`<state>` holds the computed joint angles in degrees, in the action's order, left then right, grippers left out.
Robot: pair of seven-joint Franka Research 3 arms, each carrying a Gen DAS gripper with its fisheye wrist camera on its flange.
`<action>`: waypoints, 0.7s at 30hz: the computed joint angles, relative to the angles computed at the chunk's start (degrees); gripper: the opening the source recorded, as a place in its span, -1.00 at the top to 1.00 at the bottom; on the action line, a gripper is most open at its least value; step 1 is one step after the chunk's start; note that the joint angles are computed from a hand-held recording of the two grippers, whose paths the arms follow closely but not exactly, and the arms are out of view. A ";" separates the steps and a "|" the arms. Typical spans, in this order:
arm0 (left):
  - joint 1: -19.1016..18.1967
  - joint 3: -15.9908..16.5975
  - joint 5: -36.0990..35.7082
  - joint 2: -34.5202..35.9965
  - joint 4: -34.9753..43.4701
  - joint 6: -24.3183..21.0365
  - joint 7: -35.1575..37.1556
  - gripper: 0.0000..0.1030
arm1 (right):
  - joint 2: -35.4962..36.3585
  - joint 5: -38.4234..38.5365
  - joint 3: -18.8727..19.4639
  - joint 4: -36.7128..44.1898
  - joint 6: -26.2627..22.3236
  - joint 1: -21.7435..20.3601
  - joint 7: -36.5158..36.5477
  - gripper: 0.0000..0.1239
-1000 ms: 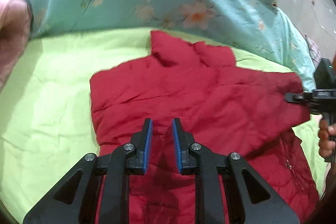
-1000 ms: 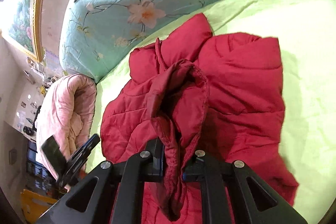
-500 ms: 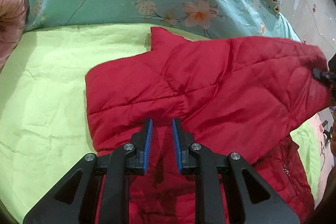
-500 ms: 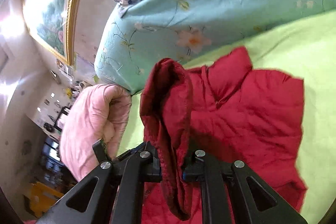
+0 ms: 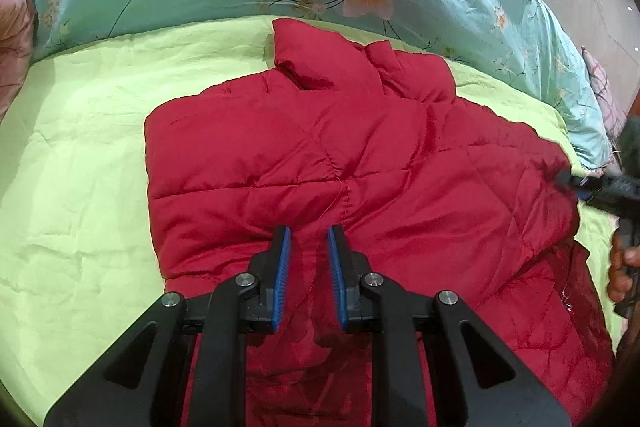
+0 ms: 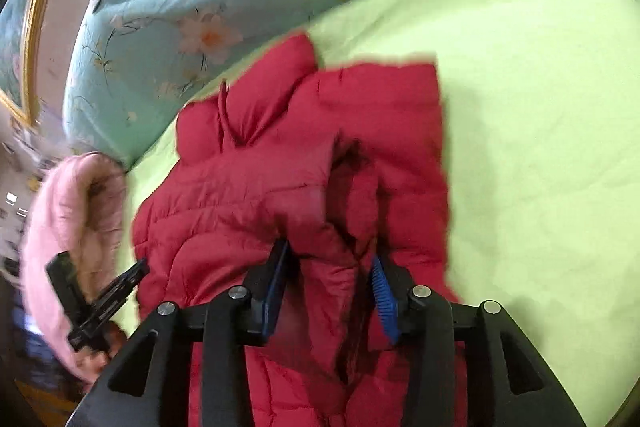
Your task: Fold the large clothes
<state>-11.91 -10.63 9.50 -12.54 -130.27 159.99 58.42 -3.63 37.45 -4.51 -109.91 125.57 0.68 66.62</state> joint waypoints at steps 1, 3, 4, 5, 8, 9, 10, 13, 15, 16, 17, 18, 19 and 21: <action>-0.13 0.10 -0.39 0.00 -0.11 0.16 0.03 0.67 | -1.83 -1.19 0.61 -1.17 3.49 0.38 -0.28 0.32; -0.13 0.08 -0.60 -0.09 -0.30 0.39 -0.27 0.67 | -4.49 -0.68 0.99 -3.01 8.14 1.26 -1.70 0.32; 0.05 -0.13 -0.19 -0.08 -0.25 0.30 -0.73 0.67 | -6.01 -0.61 1.35 -4.05 11.35 1.85 -2.52 0.32; 0.29 -0.41 0.43 -0.05 -0.14 0.10 -1.33 0.67 | -7.18 -0.74 1.57 -4.98 13.67 2.47 -3.24 0.32; 0.76 -0.98 2.07 0.07 0.23 -0.75 -2.98 0.67 | -6.69 -0.33 1.40 -3.88 11.14 4.87 -6.34 0.35; 0.76 -1.00 2.35 0.10 0.32 -1.01 -3.22 0.67 | -6.31 -2.76 1.99 -3.96 10.51 5.06 -5.96 0.36; 0.84 -1.12 2.87 0.14 0.38 -1.22 -3.56 0.67 | -6.13 -7.53 3.33 -5.13 12.24 5.05 -4.42 0.35; 0.96 -1.24 4.11 0.23 0.38 -1.65 -4.12 0.66 | -3.38 -19.40 5.26 -6.22 14.85 4.60 2.71 0.36; 0.77 -0.99 3.90 0.46 0.27 -1.56 -4.03 0.66 | -1.01 -21.27 4.70 -5.66 14.05 4.79 4.30 0.36; 0.83 -0.95 3.89 0.79 0.41 -1.83 -4.26 0.66 | 0.14 -20.20 4.21 -5.14 13.61 4.95 3.55 0.36; 0.68 -0.74 3.38 1.12 0.51 -1.94 -4.09 0.66 | 0.90 -19.28 3.92 -4.94 13.78 5.07 2.86 0.36; 0.44 -0.37 2.46 1.49 0.47 -1.69 -3.57 0.66 | 1.10 -18.62 3.86 -5.20 14.11 5.23 2.68 0.37; 0.31 -0.09 1.75 1.81 0.38 -1.27 -3.09 0.66 | 1.86 -17.79 3.61 -4.45 13.46 5.19 2.80 0.38; 0.51 -0.17 1.73 2.24 0.51 -1.24 -3.12 0.65 | 2.29 -17.05 3.30 -4.19 13.02 5.01 2.61 0.38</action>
